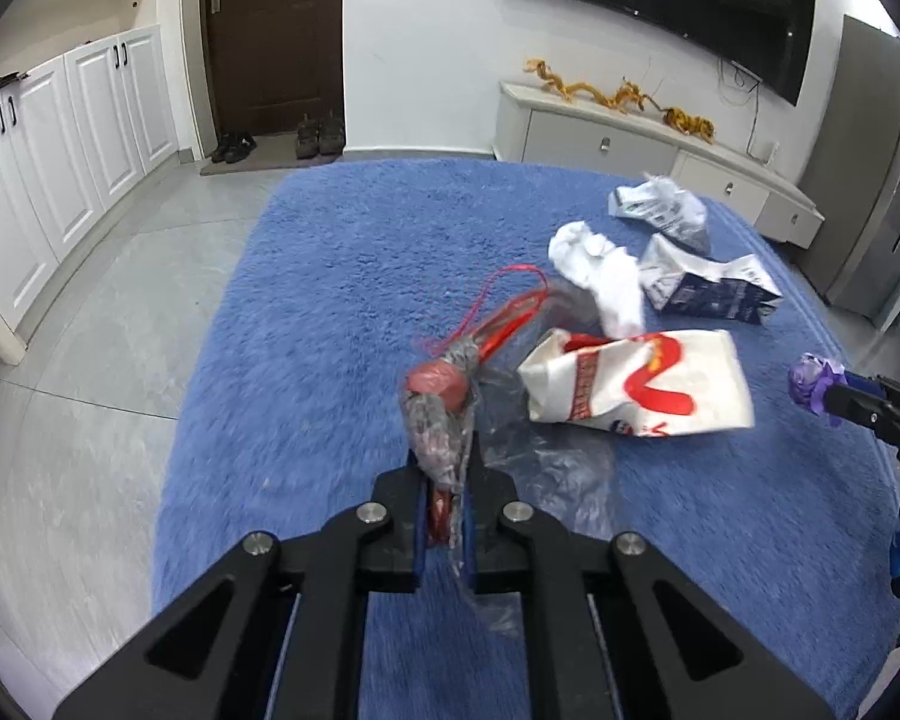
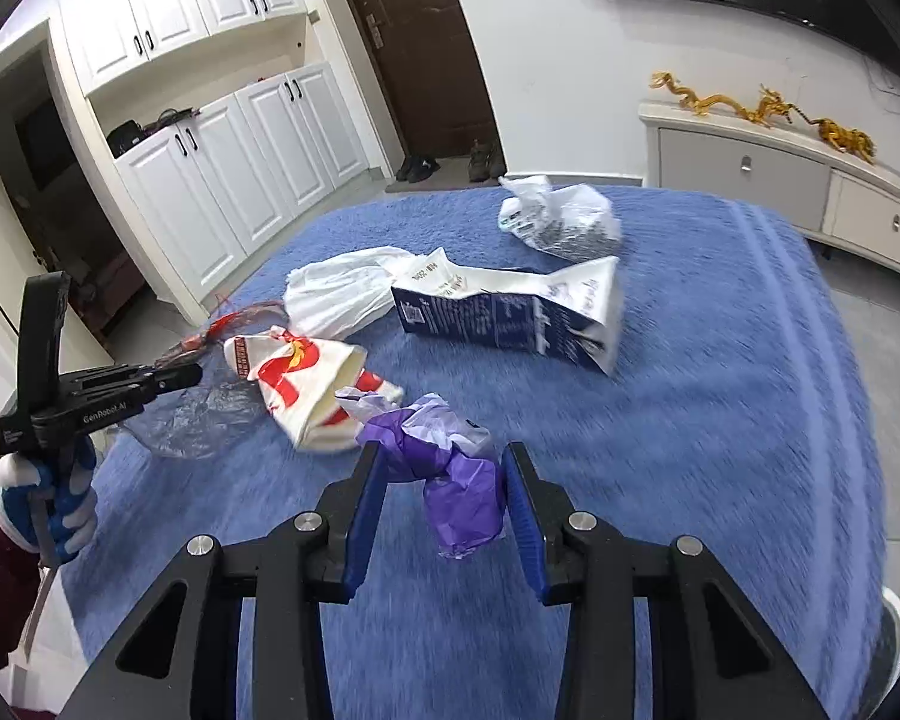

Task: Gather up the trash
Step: 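Grasp the clear red-tied wrapper with the left gripper while the right grasps the purple bag, then carry both items over the bin and open both grippers to drop them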

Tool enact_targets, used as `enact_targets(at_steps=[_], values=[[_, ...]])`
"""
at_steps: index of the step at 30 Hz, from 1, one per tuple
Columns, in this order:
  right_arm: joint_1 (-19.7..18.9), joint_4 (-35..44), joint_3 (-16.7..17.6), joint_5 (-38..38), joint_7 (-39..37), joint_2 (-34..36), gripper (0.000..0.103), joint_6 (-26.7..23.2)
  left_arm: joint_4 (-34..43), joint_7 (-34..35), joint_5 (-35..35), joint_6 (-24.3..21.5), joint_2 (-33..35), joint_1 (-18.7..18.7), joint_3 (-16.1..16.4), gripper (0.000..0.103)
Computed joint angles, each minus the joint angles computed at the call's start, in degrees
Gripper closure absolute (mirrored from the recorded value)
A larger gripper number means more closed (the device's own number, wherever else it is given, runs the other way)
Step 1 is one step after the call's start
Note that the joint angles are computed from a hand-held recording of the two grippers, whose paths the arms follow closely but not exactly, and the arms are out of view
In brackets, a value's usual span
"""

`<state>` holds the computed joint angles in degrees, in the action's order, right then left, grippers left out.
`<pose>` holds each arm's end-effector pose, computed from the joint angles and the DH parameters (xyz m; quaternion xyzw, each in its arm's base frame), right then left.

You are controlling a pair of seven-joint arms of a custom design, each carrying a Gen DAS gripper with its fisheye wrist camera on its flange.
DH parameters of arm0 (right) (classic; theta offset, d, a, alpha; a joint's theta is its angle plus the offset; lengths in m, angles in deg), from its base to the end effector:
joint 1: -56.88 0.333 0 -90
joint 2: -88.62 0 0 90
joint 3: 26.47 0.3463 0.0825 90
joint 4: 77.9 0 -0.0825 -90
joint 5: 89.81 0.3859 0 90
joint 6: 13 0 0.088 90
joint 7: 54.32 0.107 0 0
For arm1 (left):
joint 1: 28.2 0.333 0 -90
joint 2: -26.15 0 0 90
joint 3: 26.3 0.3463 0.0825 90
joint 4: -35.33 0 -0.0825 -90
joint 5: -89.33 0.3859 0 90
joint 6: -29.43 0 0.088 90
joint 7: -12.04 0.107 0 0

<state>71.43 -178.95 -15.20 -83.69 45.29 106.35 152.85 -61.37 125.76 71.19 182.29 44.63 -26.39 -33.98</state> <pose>0.6395 0.2830 0.5187 -0.6950 0.5946 -0.1318 0.3823 0.7047 -0.0506 0.5149 -0.5716 0.7447 -0.2942 0.1794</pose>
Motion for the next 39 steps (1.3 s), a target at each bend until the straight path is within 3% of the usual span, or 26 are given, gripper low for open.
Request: enact_targets(at_steps=[8,17,27,34,39], values=[[1.5,-13.7,-3.1,-2.8,4.2,-11.2,0.066,5.1,-11.4,6.0,-6.8,3.4,-11.1,0.1,-1.4,0.095],[0.8,-27.9,-6.9,-12.6,16.4,-22.9,0.066,11.2,-15.4,2.8,-4.5,7.3,-18.2,-2.6,0.3,0.095],[-11.9,-39.7,-2.7,-26.5,33.0,-33.3,0.066,15.1,-13.2,4.2,-3.6,7.1,-20.5,-6.2,-1.0,0.095],[-20.4,-47.1,-0.4,-29.7,39.4,-39.0,0.066,16.0,-5.7,5.4,-0.7,2.2,-13.9,-12.0,-5.1,0.095],[-23.3,-52.1,-1.2,-29.2,41.3,-42.4,0.066,15.5,1.1,4.0,3.9,-1.4,-6.9,-17.4,-7.4,0.095]])
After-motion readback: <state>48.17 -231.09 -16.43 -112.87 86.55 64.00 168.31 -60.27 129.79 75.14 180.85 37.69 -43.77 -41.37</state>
